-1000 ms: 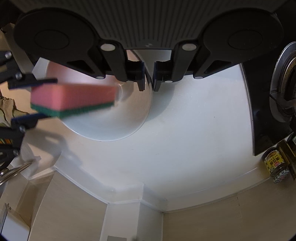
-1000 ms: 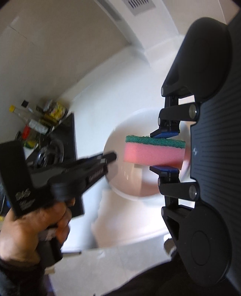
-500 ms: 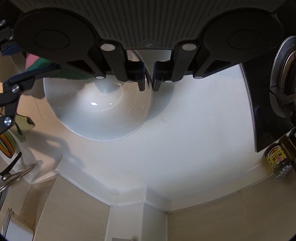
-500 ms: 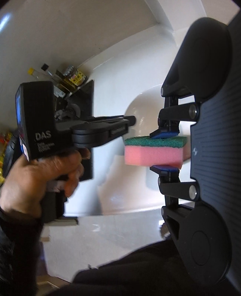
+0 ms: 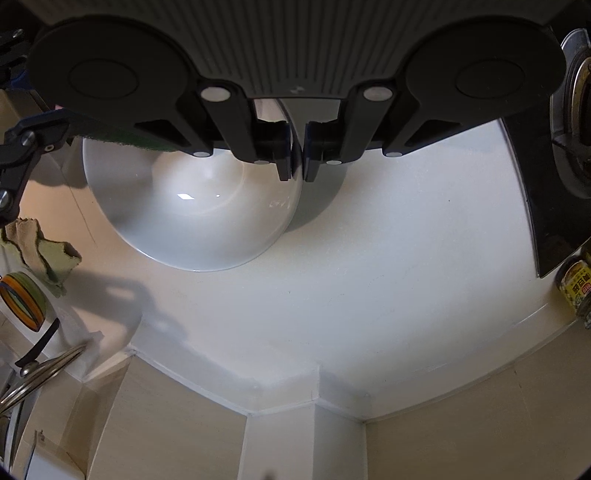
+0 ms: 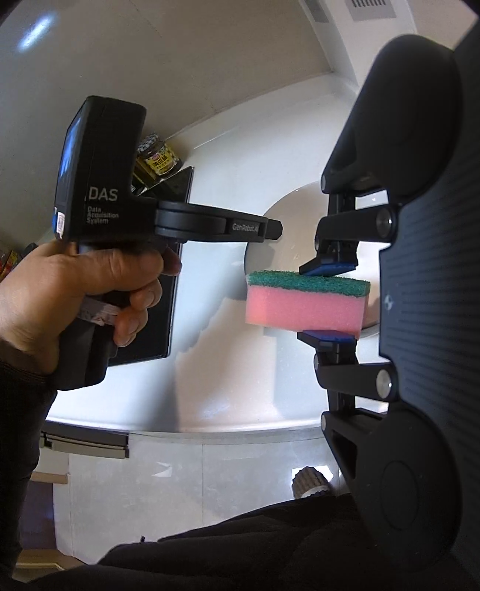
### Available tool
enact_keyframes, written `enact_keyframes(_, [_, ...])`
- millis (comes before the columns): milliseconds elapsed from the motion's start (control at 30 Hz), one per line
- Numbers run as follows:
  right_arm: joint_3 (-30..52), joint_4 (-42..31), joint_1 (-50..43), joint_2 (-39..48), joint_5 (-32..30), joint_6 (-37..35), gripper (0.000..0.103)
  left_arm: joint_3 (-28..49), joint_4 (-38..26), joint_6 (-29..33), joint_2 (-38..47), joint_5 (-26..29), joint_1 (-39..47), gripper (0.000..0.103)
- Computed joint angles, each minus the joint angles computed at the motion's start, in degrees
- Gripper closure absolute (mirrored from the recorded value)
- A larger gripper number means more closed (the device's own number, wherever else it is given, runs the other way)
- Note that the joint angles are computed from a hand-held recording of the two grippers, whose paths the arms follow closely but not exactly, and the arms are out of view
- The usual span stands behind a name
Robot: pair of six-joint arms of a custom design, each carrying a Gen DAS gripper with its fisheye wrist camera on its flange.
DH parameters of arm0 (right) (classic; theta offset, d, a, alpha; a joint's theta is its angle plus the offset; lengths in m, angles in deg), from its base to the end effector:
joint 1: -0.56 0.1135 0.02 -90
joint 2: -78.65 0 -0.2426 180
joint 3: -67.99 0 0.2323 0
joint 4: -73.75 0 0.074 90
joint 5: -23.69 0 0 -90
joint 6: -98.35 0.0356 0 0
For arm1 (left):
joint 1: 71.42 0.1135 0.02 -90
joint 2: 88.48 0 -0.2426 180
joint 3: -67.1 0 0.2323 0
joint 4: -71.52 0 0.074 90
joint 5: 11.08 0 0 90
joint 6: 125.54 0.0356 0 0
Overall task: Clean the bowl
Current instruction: 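Scrub the bowl's inside with the sponge in right gripper while left gripper holds bowl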
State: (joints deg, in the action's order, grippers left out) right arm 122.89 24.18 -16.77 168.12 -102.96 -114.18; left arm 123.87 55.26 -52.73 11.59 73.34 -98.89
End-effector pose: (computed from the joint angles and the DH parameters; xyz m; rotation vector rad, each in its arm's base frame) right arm 0.2159 -0.0451 0.1223 -2.0135 1.4860 0.1641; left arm 0.2562 -0.1293 0.0987 0.1994 2.6027 -0.1521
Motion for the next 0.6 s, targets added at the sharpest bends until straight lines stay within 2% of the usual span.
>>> enact_keyframes(133, [-0.49, 0.91, 0.35, 0.01, -0.25, 0.33, 0.078, -0.25, -6.05, -9.73, -2.41, -2.98, -3.04, 0.095])
enact_keyframes(200, [-0.91, 1.33, 0.44, 0.06, -0.72, 0.23, 0.078, -0.25, -8.12, -12.02, -2.91, -5.27, -5.21, 0.094])
enact_keyframes(300, [-0.5, 0.43, -0.13, 0.59, -1.13, -1.4, 0.078, 0.11, -8.88, -10.08, -2.53, -7.01, -6.45, 0.092])
enact_keyframes(600, [0.98, -2.56, -3.1, 1.52, -1.33, -9.61, 0.078, 4.58, -9.52, 2.42, 0.91, -5.33, -4.49, 0.091])
